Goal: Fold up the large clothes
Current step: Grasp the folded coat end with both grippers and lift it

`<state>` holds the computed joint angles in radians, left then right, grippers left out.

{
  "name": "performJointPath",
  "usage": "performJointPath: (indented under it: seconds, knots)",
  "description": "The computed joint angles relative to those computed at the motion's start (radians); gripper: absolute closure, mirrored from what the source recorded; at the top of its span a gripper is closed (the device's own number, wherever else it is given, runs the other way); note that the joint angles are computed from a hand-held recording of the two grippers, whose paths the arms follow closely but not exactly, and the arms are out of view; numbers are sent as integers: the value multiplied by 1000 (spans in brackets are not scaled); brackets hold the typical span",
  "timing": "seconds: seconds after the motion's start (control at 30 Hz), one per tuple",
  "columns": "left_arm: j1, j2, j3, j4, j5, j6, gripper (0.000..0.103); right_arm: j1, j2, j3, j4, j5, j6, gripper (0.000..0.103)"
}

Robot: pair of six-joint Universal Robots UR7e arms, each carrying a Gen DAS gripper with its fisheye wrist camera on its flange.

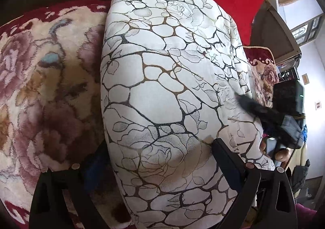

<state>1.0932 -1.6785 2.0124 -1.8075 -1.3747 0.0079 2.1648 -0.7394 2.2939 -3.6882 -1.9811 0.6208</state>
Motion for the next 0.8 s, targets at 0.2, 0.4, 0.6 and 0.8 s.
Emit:
performJointPath:
  seconds: [0.2,0.4,0.6,0.8]
  knots:
    - [4,-42,44,-66,-9,-20,19,-18,30,-21,19,-5,-9,40]
    - [-16,-104,68,-96,-15,10,46,31,21,-59,69,-44,-15,55]
    - [-56,-167,80,-91,18,17,54,86,8,-112,137,-74,-34,60]
    - [-109,-269,59,-49,117,0,54,111,24,-192,199,-54,-98,62]
